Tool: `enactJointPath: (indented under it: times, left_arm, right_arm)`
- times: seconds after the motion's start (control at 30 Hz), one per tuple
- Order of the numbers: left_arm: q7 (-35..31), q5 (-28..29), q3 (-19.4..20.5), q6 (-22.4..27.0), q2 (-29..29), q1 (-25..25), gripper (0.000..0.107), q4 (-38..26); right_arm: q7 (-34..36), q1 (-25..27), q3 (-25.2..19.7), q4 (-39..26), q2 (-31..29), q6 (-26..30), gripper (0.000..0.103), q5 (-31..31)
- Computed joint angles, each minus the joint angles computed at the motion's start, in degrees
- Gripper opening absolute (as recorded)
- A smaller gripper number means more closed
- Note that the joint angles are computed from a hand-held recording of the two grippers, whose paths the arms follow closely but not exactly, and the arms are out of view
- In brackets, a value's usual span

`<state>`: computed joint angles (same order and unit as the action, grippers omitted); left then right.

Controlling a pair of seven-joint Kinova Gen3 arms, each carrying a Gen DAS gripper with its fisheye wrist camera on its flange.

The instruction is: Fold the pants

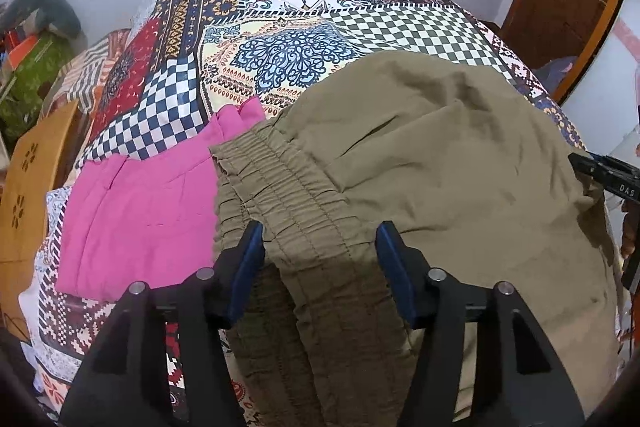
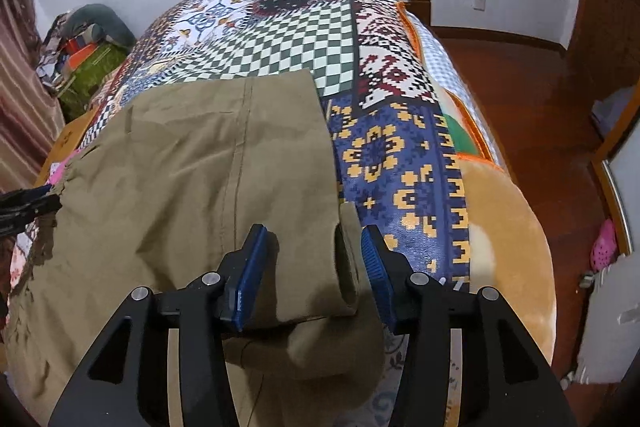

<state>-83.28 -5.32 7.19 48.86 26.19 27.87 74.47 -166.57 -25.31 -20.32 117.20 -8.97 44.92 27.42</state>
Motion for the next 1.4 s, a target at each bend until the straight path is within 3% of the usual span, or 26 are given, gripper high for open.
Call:
enactJointPath:
  times: [0.13, 0.2, 0.4, 0.5, 0.57, 0.83, 0.9, 0.97, 1.0, 1.07, 1.2, 1.4]
  left_arm:
    - [-1.36, 1.2, 0.6, -1.25, -0.56, -1.0, 0.048, 1.01]
    - [-1.28, -0.06, 0.13, -0.96, -0.39, 0.01, 0.044, 0.62]
    - [1.5, -6.64, -2.26, -1.66, -0.3, 4.4, 0.041, 0.59]
    - [1.4, -6.65, -1.91, -1.56, 0.14, 3.61, 0.041, 0.46]
    - [0.44, -3.46, -0.51, -0.82, 0.76, 1.07, 0.042, -0.17]
    - [-0.28, 0.52, -0.06, -1.34, -2.41, -1.25, 0.051, 0.86]
    - [0.22, 0.67, -0.31, -1.38, -3.33, -1.82, 0.062, 0.54]
    - [0.03, 1.96, 0.0, -1.8, -3.89, -3.25, 0.064, 0.13]
    - [-0.19, 2.44, 0.08, -1.55, -3.89, -3.9, 0.064, -0.65]
    - [0.1, 1.81, -0.41, -1.11, -3.47, -3.91, 0.064, -2.07]
    - [1.22, -0.45, -1.6, -0.29, -1.62, -3.5, 0.067, -5.19]
    - [-0.35, 1.49, -1.14, 3.88, 3.8, -5.28, 0.067, -11.41]
  right_arm:
    - [-0.4, -0.78, -1.39, -1.07, 0.65, 2.75, 0.018, 1.87]
    - [-1.3, -1.37, -1.7, -1.17, 0.73, 3.62, 0.015, 3.31]
    - [-4.08, -5.61, -3.33, -3.44, 4.24, 11.39, 0.011, 9.2]
    - [-1.92, -7.98, -1.71, -4.41, 5.28, 13.69, 0.011, 8.44]
    - [-1.21, -8.67, -0.53, -4.1, 4.98, 13.51, 0.011, 7.31]
    - [2.01, -7.82, 1.11, -6.39, 3.45, 14.44, 0.015, 2.92]
    - [2.22, -7.47, 0.84, -7.08, 2.56, 15.04, 0.016, 2.99]
    - [1.98, -6.63, 0.76, -7.65, 1.4, 14.77, 0.022, 3.26]
    - [1.68, -6.12, 0.58, -7.86, 0.95, 14.58, 0.029, 3.57]
    - [0.43, -5.08, -0.25, -8.45, 0.42, 14.5, 0.038, 5.59]
    - [1.65, -3.87, -0.21, -10.93, 1.77, 14.38, 0.038, 7.73]
    - [6.13, -3.15, 2.88, -13.67, 5.03, 11.28, 0.041, 8.49]
